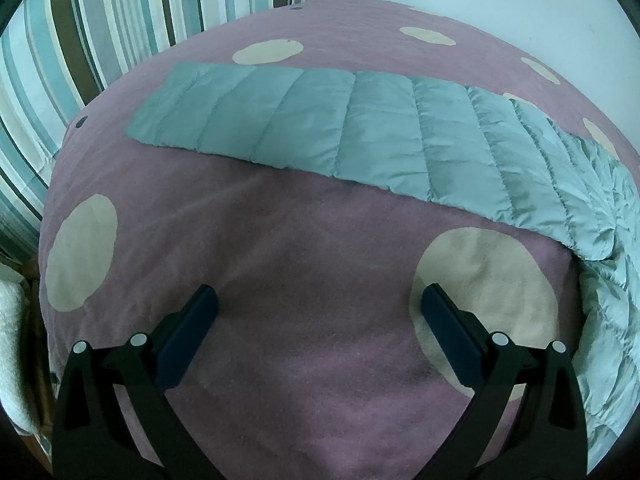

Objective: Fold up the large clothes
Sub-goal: 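Lift the sleeve with the right gripper and fold it across the jacket body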

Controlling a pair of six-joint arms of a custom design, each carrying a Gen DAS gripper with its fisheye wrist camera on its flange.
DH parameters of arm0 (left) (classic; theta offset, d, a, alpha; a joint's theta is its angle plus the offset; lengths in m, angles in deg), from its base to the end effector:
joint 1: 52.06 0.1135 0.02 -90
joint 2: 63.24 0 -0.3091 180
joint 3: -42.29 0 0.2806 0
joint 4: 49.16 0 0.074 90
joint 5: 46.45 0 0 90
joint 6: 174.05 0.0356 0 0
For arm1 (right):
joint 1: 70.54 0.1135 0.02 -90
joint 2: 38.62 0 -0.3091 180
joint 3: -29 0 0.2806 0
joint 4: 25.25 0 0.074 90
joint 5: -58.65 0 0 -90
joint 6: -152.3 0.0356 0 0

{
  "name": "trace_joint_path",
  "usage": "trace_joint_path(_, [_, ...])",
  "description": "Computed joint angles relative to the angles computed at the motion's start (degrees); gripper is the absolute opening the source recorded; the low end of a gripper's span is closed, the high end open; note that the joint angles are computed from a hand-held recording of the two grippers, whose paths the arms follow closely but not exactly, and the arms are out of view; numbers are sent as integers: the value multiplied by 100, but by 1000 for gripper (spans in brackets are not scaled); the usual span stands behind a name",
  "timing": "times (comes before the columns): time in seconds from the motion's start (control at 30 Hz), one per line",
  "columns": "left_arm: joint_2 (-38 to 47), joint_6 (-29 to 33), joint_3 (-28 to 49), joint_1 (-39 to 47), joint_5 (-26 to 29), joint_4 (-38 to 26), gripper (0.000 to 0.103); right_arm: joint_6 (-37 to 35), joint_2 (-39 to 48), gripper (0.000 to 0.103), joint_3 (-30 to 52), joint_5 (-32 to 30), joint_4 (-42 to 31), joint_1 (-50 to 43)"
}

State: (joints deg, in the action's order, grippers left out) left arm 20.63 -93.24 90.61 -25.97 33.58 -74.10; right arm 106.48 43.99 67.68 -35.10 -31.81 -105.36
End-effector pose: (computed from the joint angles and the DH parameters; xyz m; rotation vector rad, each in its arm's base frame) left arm 0.2389 0.1238 0.1628 -0.8573 2.4961 0.3298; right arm 0.2082 -0.1420 0.1409 1.5395 1.9129 0.1521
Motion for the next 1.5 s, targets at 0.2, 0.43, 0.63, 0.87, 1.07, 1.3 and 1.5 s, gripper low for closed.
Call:
trace_joint_path(0.2, [-30, 12, -70, -54, -102, 120, 101, -135, -712, 4, 75, 646, -353, 737])
trace_joint_path(0.43, [-36, 82, -110, 50, 57, 242, 101, -262, -906, 3, 948, 1997, -1136, 2759])
trace_joint_path(0.63, [-39, 77, -183, 40, 67, 337, 101, -487, -28, 3, 1999, 2801, -1479, 4311])
trace_joint_path(0.87, [-40, 60, -233, 32, 83, 407, 101, -654, 1144, 3, 3139, 3106, -1853, 5525])
trace_joint_path(1.07, [-40, 55, -248, 33, 91, 427, 101, -451, 1658, 3, 3831, 3390, -2401, 6708])
trace_joint_path(1.3, [-20, 40, -261, 38, 119, 470, 101, -817, 2652, 3, 4881, 3212, -2741, 7421])
trace_joint_path(1.5, [-22, 34, -272, 38, 124, 482, 101, -1004, 3243, 3, 5631, 3065, -2999, 7935])
